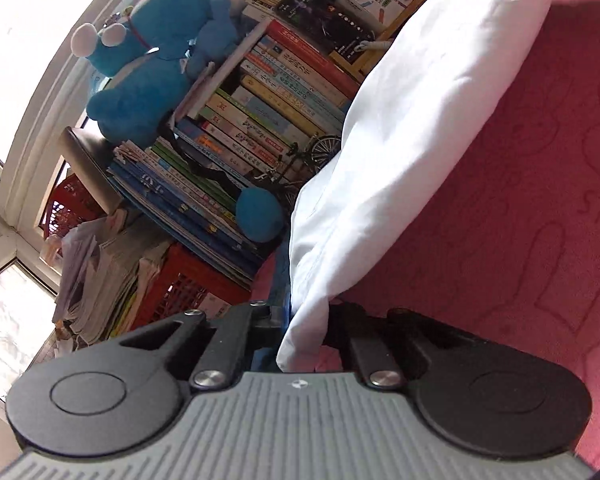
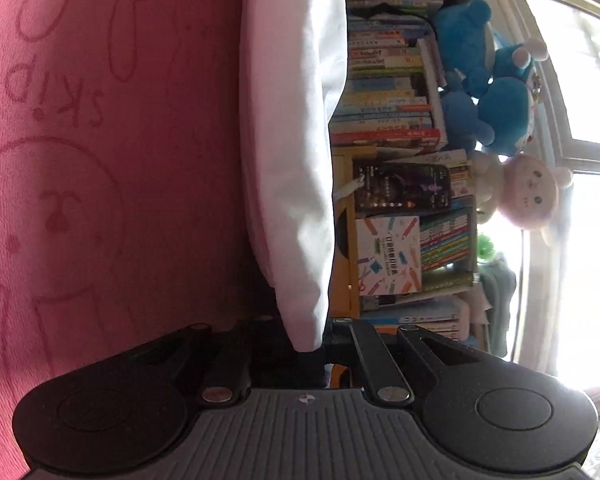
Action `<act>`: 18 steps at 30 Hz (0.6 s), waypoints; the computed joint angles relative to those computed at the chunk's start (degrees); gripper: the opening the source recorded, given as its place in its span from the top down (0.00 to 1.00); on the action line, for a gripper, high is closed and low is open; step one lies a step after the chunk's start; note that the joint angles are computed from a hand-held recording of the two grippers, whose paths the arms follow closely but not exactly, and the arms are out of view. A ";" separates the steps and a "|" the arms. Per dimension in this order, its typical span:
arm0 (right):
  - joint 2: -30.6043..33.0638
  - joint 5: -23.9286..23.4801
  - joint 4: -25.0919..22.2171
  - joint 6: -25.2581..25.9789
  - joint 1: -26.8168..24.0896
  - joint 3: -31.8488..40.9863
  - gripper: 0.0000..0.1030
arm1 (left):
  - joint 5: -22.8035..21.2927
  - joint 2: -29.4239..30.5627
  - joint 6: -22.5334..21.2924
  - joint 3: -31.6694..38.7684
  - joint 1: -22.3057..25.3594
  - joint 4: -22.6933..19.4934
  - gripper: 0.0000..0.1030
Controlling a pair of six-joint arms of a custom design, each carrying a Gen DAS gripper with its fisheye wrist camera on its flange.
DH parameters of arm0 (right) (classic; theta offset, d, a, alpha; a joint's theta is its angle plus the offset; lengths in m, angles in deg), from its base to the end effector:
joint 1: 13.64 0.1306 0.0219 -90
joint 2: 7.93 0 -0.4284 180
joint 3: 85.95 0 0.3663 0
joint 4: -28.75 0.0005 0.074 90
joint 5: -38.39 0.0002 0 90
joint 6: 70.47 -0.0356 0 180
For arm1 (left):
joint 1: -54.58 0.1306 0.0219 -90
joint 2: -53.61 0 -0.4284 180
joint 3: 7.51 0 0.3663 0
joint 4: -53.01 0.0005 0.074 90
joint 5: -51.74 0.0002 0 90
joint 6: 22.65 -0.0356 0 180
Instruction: Fold clothes
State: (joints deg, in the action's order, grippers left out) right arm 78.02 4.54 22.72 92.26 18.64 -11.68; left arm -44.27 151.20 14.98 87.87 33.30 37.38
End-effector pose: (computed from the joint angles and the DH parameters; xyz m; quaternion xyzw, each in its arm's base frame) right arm 0.3878 0.2094 0.4550 -0.3963 0.6539 -0.5365 0.3570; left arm 0.5124 -0.1961 0.5074 0.4590 0.6646 0.1984 0.5552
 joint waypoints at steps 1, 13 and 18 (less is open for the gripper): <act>-1.81 0.58 1.03 2.06 0.99 -0.81 0.92 | 1.18 -1.98 -0.24 -1.52 0.51 -0.15 0.94; -13.72 8.59 -35.04 -23.54 17.52 -5.49 0.89 | 4.95 -12.94 -10.81 -15.47 5.11 -6.81 0.84; -17.86 4.49 -30.45 -17.24 17.87 -11.01 0.82 | 4.79 -14.08 -13.94 -16.04 5.50 -7.71 0.81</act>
State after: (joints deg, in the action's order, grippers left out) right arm 60.16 9.03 -7.73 75.02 36.51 -22.69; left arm -39.47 137.11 1.04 71.83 38.81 29.67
